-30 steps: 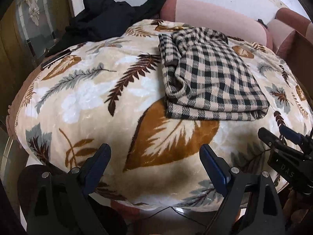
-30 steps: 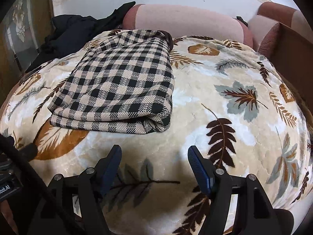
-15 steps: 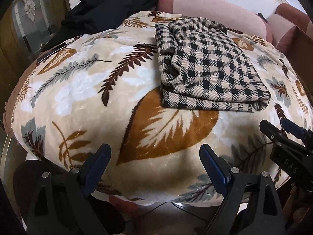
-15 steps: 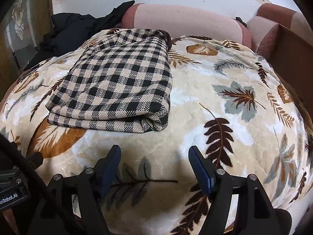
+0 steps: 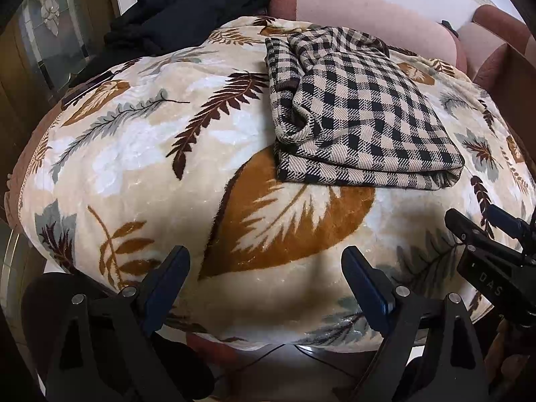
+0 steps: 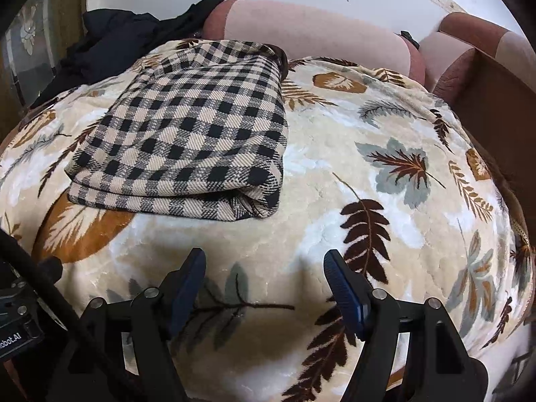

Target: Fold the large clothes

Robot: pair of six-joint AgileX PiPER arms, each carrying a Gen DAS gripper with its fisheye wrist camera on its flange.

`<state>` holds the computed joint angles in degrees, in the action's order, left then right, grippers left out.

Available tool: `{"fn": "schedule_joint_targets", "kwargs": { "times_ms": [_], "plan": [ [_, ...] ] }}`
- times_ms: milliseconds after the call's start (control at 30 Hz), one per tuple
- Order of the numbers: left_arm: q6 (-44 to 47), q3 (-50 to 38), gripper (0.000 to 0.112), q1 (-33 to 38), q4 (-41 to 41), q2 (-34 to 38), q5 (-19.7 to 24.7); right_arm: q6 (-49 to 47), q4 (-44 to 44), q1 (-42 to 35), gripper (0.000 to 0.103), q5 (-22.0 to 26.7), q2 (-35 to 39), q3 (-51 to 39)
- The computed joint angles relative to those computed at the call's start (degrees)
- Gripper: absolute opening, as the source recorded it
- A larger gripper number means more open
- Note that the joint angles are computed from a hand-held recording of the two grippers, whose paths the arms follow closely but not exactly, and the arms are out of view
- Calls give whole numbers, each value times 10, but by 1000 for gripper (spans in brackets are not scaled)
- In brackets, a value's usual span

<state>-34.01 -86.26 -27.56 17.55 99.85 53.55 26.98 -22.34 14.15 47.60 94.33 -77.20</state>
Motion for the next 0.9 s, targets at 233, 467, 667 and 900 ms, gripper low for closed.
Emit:
{"fn": "schedule_joint_targets", "kwargs": {
  "times_ms": [233,467,667,900],
  "plan": [
    [1,-1,91,0,1,0,2,32,-58,20,77,35,13,-10],
    [-3,0,91,-2,6,0,2,30,-68,23,79,54,23,-18],
    [-7,1,91,-5,9,0,4,33,-63,20,80,54,23,-17],
    [-5,7,91,-2,3,2,2,31,-62,21,80,55,23,-19]
  ]
}}
